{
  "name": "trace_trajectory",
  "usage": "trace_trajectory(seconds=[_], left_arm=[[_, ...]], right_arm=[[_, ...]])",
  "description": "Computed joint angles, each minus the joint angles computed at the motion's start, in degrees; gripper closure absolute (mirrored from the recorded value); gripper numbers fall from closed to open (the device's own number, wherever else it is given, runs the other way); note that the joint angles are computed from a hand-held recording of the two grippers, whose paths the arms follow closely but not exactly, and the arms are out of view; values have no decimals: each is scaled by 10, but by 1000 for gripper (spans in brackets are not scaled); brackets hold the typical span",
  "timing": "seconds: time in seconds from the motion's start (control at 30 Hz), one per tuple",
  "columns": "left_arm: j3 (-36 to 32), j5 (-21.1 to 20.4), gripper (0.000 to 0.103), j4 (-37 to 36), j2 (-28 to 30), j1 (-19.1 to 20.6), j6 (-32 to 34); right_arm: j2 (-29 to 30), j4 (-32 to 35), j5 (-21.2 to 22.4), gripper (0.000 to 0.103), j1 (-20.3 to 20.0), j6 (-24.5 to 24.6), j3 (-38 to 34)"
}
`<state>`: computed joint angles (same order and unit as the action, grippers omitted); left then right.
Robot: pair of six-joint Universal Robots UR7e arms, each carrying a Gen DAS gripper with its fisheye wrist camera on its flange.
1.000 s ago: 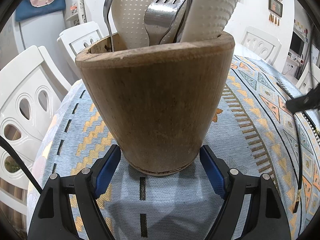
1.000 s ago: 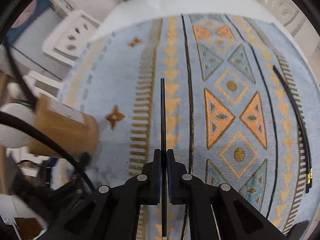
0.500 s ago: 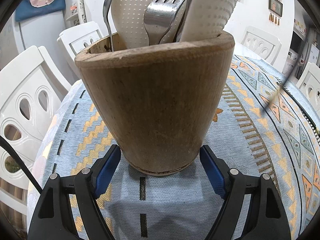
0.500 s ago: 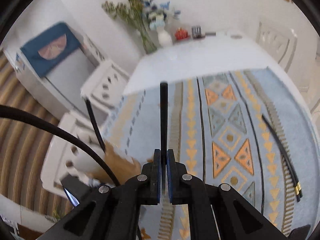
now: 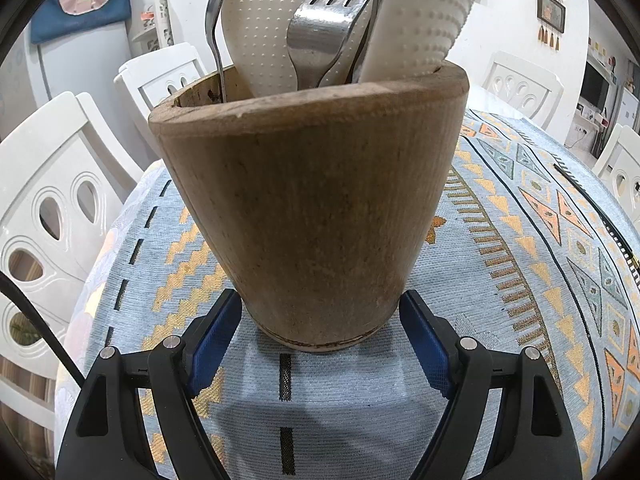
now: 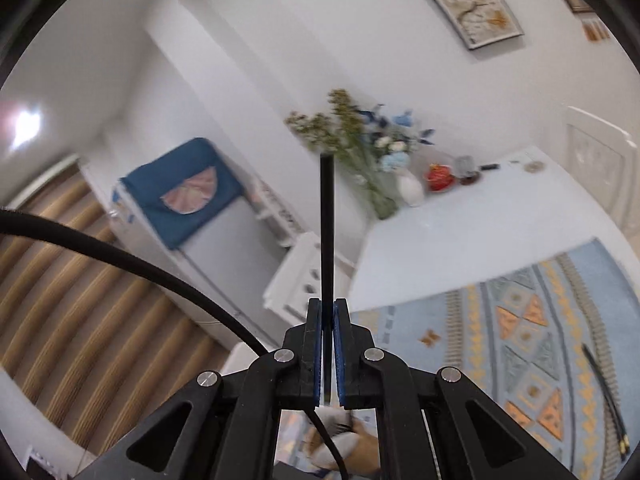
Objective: Organize utensils
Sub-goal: 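Carry the black chopstick to the wooden pot and drop it inside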
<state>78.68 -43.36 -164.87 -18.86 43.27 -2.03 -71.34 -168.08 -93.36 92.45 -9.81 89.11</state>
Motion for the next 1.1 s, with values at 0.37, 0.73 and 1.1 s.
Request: trace_trajectory(seconds=[0.37, 0.73, 1.1], left_arm=[[0, 0, 22, 1, 0, 0, -1], [-1, -1, 22, 2, 0, 1, 0], [-1, -1, 22, 2, -1, 1, 0]], right_arm=[[29, 26, 6, 98, 10, -19, -6], [65, 20, -52, 98, 26, -66, -7], [97, 45, -98, 98, 33, -98, -16]])
